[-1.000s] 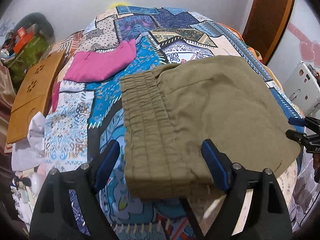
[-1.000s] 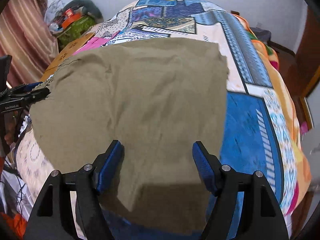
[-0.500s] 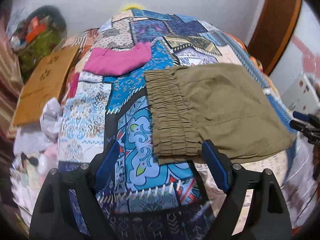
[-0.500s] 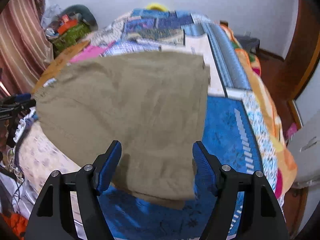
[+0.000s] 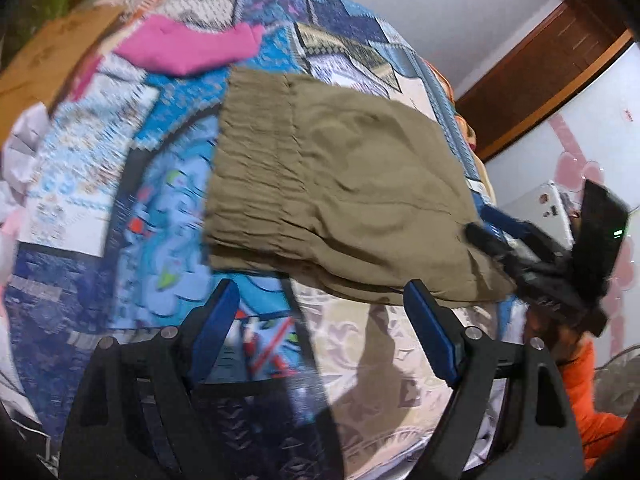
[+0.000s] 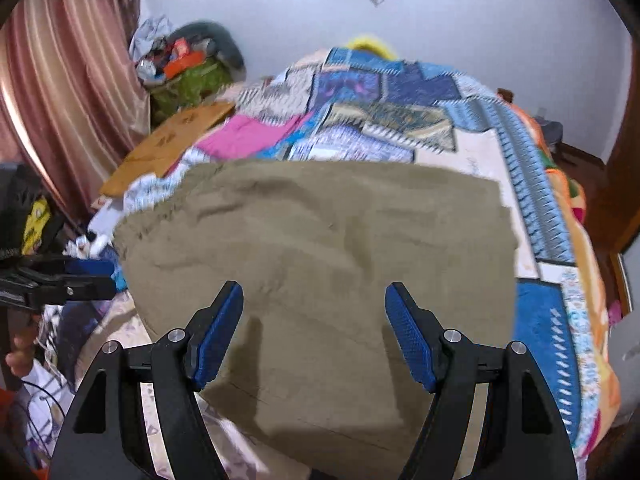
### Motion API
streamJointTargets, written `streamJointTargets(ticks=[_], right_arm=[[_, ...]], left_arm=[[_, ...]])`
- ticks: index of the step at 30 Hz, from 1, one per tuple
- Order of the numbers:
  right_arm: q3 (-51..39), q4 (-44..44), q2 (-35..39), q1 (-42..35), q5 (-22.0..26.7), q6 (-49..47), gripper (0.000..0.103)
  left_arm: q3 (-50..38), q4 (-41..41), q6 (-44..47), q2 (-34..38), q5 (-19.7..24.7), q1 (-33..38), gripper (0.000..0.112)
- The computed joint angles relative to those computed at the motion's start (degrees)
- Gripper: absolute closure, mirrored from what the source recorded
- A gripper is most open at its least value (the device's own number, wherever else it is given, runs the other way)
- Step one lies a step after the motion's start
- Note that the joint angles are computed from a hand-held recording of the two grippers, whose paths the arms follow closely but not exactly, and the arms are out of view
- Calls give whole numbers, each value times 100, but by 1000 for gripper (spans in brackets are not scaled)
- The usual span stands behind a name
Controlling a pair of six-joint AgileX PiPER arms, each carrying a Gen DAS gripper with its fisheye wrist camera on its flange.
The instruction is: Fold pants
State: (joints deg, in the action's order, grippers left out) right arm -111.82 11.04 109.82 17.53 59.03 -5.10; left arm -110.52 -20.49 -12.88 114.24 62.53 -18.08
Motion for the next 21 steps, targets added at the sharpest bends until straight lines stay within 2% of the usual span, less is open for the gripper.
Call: streamJointTargets(ticks=[3, 6, 9, 13, 15, 17, 19, 21], right_arm=[[104, -157, 110, 110, 83, 2, 33], [388, 110, 20, 1, -42, -177, 33], [382, 385, 39, -142, 61, -286, 33], [501, 511, -10, -166, 11, -406, 33], [513, 531, -15, -167, 7, -432, 33], [555, 571, -36, -183, -15, -450, 33], [611, 579, -67, -186, -56, -455, 33], [650, 541, -98, -181, -83, -402, 33]], left_arm=[[42, -298, 72, 62, -103, 42, 28], [160, -944, 235, 126, -264, 260, 25], [119, -1378, 337, 256, -338, 452, 25], [-446, -1317, 48, 606, -259, 505, 25], [-985, -873, -317, 878, -118, 418, 32], [-1432, -365, -630, 1098, 60, 318, 52], [-1959, 257, -893, 1324, 297, 146, 65], [-2122, 793, -1025, 1337, 336, -27, 69]])
